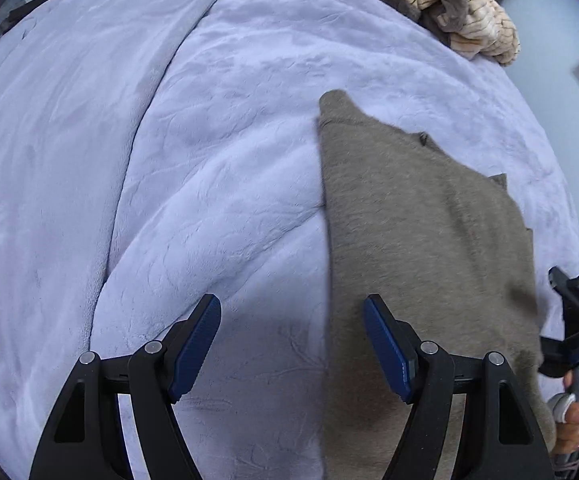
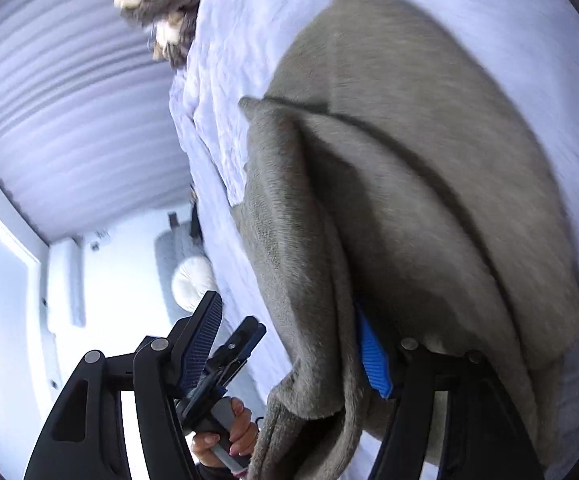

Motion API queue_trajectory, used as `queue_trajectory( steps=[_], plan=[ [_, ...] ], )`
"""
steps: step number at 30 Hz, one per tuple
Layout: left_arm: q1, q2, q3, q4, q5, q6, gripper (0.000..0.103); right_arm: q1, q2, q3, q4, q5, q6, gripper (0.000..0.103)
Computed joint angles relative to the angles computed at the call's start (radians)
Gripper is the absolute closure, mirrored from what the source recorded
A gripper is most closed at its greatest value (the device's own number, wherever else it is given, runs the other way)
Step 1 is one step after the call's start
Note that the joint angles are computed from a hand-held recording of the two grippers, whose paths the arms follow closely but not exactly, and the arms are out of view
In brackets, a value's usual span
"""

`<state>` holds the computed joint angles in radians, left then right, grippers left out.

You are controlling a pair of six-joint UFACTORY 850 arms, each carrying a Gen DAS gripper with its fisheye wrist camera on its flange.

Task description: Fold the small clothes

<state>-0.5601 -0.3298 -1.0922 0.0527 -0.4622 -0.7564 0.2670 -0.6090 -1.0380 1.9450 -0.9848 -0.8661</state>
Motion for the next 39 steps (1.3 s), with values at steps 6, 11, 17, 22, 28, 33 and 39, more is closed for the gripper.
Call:
queue_trajectory(
  steps=[6,11,17,22,28,33,39],
  plan=[
    [-0.002,-0.015,0.013,-0.037,0.034,0.01,0.028,0.041,-0.051,-0.22,-0.384,0.191,0.207,0.072],
    [-0.014,0.01,-0.015,-0.035,0.032,0.052,0.028,0.077,-0.003,-0.274,-0.504,0.318,0.174,0.089],
    [-0.059,-0.041,-0.092,-0.003,0.042,0.107,0.028,0.046,0.115,-0.182,-0.492,0.404,0.043,0.089],
    [-0.08,-0.11,-0.123,-0.055,0.039,0.137,0.015,-0.002,0.119,-0.093,-0.601,0.466,0.216,0.086],
    [-0.07,-0.083,-0.102,-0.089,0.015,0.156,0.014,-0.019,0.124,-0.057,-0.677,0.483,0.324,0.068],
    [-0.074,-0.046,-0.095,-0.047,-0.046,0.127,0.014,-0.035,0.214,0.005,-0.835,0.483,0.471,0.048],
    [-0.106,0.011,-0.043,-0.089,-0.072,0.114,0.014,-0.06,0.334,0.146,-0.632,0.423,0.35,0.034]
  ],
)
